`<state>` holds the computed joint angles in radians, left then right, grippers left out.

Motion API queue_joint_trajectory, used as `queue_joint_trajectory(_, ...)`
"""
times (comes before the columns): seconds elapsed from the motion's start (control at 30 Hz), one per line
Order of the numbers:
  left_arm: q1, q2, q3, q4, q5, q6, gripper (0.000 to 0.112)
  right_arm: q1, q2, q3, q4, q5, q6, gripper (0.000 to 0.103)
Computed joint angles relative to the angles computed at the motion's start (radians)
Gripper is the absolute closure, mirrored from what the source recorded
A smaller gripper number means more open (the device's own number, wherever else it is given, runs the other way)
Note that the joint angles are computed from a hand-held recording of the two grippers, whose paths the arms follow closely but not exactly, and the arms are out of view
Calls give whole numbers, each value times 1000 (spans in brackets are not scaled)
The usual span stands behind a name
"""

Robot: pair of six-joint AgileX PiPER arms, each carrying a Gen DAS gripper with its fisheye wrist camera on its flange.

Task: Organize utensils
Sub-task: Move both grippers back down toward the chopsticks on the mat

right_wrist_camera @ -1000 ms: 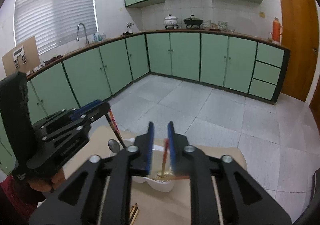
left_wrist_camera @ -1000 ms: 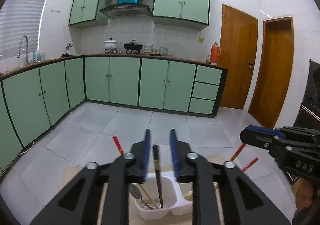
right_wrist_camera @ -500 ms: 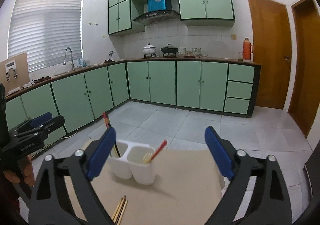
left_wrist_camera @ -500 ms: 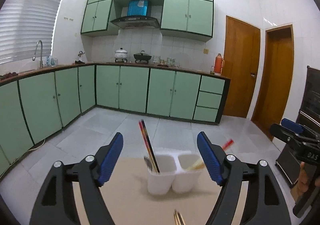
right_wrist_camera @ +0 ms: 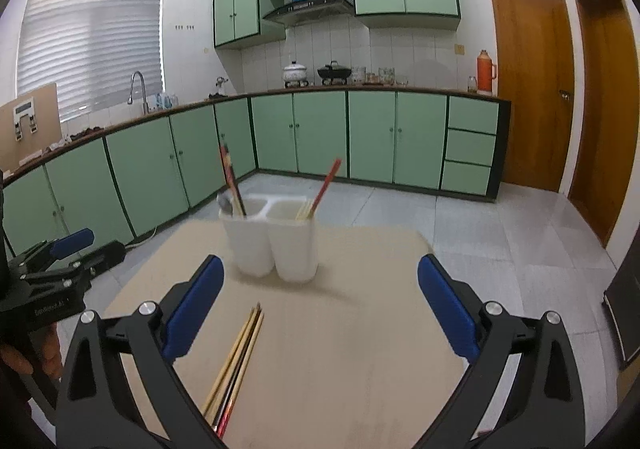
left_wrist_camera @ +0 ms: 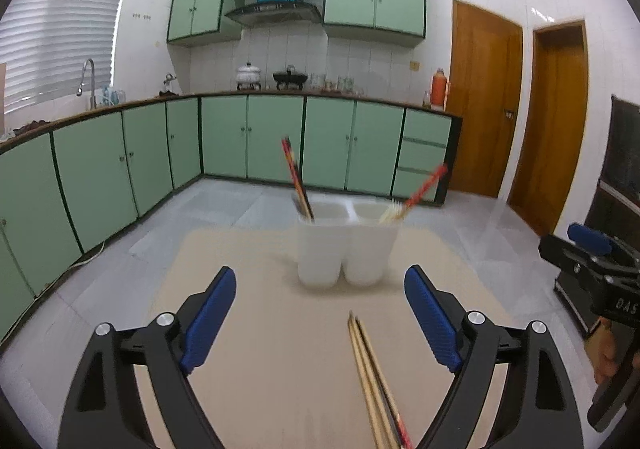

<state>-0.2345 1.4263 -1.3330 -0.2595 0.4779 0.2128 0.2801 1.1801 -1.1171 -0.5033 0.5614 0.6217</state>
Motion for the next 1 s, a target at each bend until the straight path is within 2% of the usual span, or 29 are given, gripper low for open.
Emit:
queue_joint_trajectory(0.13,-1,-43,99,14,-8,-23,28,73,-36,95,-108,4,160,8)
queue_joint_trajectory(0.2,2,-67,151,13,-19,-24,28,134,-55,151,-236,20,298,8)
queue_joint_trajectory(0.27,-3,-85,194,32,-33,-37,28,170,-58,180,-282,30,359,8)
queue_joint_trajectory(0.43,-9,-120,274,89,-44,-64,28,240,-65,246,-302,53,433,8)
queue_joint_trajectory(0.73,2,-133,383,85,-9,-8,28,379,-42,344,-343,101,556,9)
queue_joint_trajectory(0.8,2,-136,400,74,2,11,28,382,-40,353,-311,95,527,13)
queue_joint_trajectory(0.87,2,-139,416,70,11,12,28,392,-24,363,-257,82,488,25)
queue_joint_trajectory(1.0,-1,-129,427,82,33,-39,29,433,-1,383,-232,76,528,31)
